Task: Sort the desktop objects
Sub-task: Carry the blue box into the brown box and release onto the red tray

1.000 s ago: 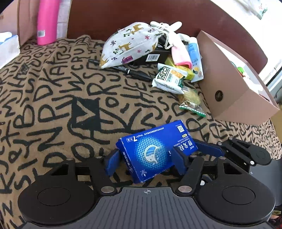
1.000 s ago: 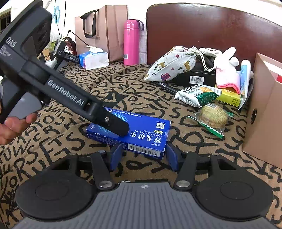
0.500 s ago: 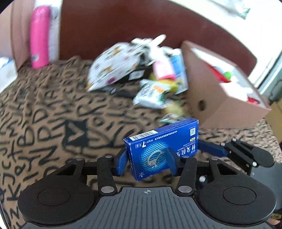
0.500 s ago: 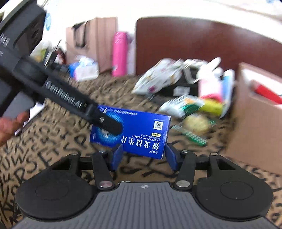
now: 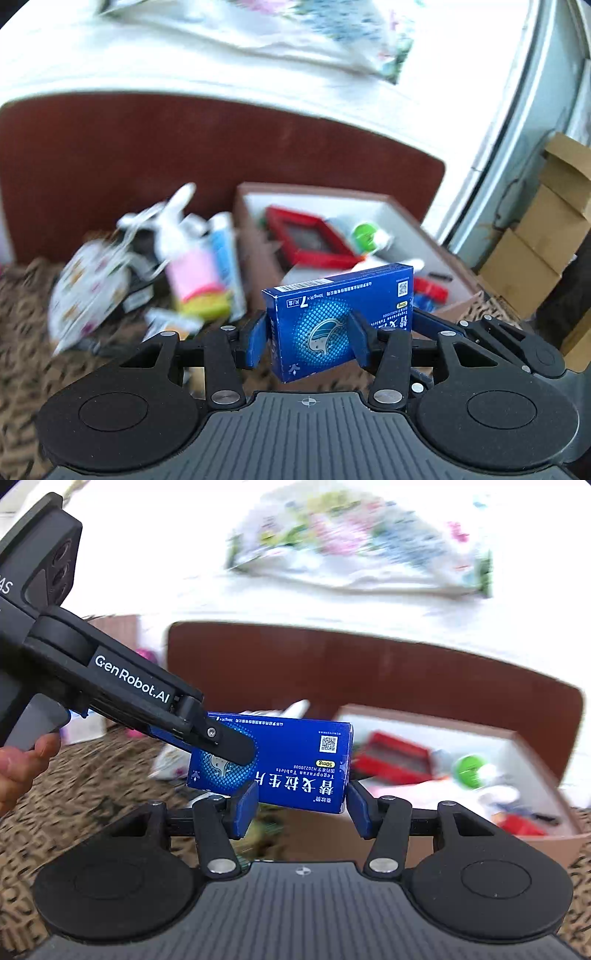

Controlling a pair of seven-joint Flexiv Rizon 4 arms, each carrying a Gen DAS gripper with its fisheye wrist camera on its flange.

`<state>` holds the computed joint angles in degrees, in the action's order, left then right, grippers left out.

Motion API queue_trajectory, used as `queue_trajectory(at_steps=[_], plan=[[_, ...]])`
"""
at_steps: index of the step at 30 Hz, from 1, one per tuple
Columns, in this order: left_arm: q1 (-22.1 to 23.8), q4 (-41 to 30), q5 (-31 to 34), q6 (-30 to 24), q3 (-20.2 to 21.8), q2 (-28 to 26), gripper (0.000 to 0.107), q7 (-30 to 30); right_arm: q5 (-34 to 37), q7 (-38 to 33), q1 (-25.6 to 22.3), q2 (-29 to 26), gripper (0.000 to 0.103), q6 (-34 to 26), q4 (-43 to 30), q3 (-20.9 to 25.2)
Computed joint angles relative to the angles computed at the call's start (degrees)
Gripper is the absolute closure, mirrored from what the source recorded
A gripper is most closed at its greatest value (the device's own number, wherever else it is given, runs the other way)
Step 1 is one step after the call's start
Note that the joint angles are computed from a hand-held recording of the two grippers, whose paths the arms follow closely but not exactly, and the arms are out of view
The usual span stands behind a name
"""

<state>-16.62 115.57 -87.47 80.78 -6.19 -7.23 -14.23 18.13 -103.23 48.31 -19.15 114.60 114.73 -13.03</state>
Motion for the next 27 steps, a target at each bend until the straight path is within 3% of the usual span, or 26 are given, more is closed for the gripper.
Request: queue_trajectory(at_steps=[5,17,18,19,22,23,25,27], plan=[[1.4,-8.3,7.1,-0.5,-1.8,-6.5,0.058,-6.5,-1.1,2.5,-2.1,-3.0,0.045,-2.5,-5.6,-3.0],[6.7,-26.6,32.9,-4.1,-3.1,-22.4,0.058,-30.4,-13.5,16.5,-12.8,-13.6,0.045,-11.6,-20.2,0.1],[7.4,-27.3,33.6,-4.0,-3.9,-23.2,0.055,-30.8,-14.1,17.8,-13.1,-14.7,0.044,-12.3,-21.6,-0.1],[8.0,-28.1,34.0,-3.5,-5.0,-24.1,0.046,-30.8,-14.7,19.0,-13.3,-15.6,0.040,-13.0,-22.6,-0.4],[10.7,-28.3,34.9,-3.5,-8.2,-25.1,0.006,-30.8,-16.4,22.2,-12.2,-16.6,0.029,-14.5,-23.2,-2.6],[12.6,-26.8,32.7,-1.5,-11.5,-24.6,0.004,-28.2,-16.8,22.8,-11.7,-16.5,0.026,-13.3,-22.3,-3.1],[15.8,-24.0,28.3,3.0,-17.4,-23.6,0.004,-23.4,-17.3,23.8,-10.2,-16.3,0.009,-10.6,-20.2,-4.9],[16.3,-22.3,28.4,3.2,-17.4,-22.7,0.004,-24.3,-17.2,25.2,-7.2,-16.1,0.003,-9.2,-18.3,-8.4]])
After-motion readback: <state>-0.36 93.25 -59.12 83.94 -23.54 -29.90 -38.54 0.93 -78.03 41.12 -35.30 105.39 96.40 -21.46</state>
